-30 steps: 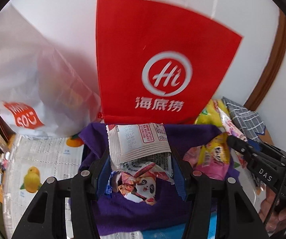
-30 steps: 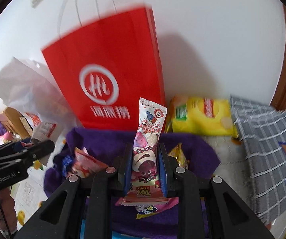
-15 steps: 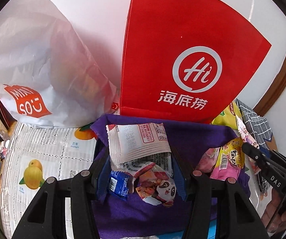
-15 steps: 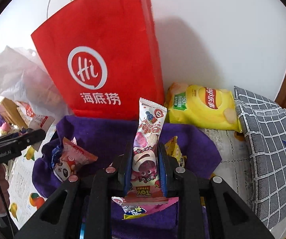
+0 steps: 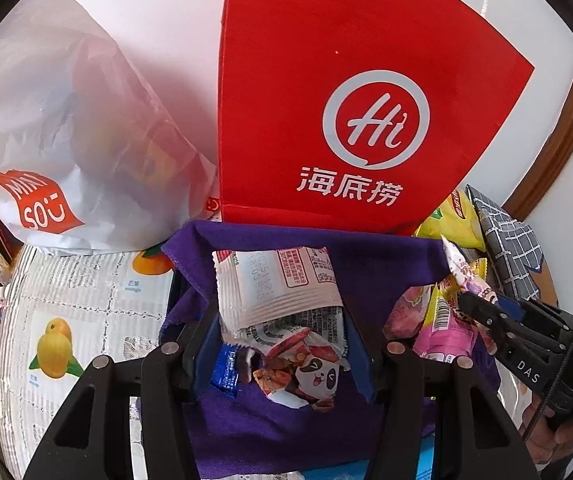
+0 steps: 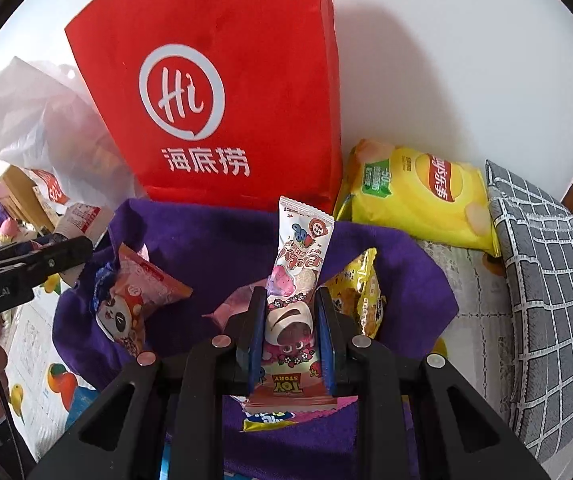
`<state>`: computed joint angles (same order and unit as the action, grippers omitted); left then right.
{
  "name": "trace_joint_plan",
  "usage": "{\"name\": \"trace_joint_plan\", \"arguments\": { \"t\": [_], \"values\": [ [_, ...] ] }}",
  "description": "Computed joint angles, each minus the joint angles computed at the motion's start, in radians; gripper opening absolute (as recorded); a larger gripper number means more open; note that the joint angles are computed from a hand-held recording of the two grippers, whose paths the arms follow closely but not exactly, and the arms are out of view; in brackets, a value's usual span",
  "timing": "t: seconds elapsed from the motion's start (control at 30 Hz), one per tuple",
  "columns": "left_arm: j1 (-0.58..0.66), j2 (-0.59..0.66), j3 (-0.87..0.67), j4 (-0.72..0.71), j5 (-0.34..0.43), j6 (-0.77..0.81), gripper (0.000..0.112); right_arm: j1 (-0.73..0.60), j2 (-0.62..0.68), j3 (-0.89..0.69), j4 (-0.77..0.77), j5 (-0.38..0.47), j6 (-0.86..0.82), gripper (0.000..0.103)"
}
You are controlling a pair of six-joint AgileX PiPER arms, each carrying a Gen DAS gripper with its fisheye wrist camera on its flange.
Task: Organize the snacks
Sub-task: 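Open both grippers to drop the tube snack and white packet onto the towel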
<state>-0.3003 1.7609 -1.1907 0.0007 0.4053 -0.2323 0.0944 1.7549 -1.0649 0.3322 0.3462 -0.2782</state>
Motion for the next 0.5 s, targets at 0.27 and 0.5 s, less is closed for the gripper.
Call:
{"name": "trace_joint_plan", "arguments": {
  "t": [0.27, 0.5],
  "values": [
    [-0.005, 0.005, 0.004, -0.005, -0.002, -0.001, 0.053, -0.008, 0.026, -0.026, -0.024, 0.041, 0.021, 0.025],
    [0.009, -0.022, 0.031, -0.099, -0.038, 0.092, 0.054, -0.016, 0.029, -0.032, -0.028, 0.058, 0.021, 0.03]
  ]
}}
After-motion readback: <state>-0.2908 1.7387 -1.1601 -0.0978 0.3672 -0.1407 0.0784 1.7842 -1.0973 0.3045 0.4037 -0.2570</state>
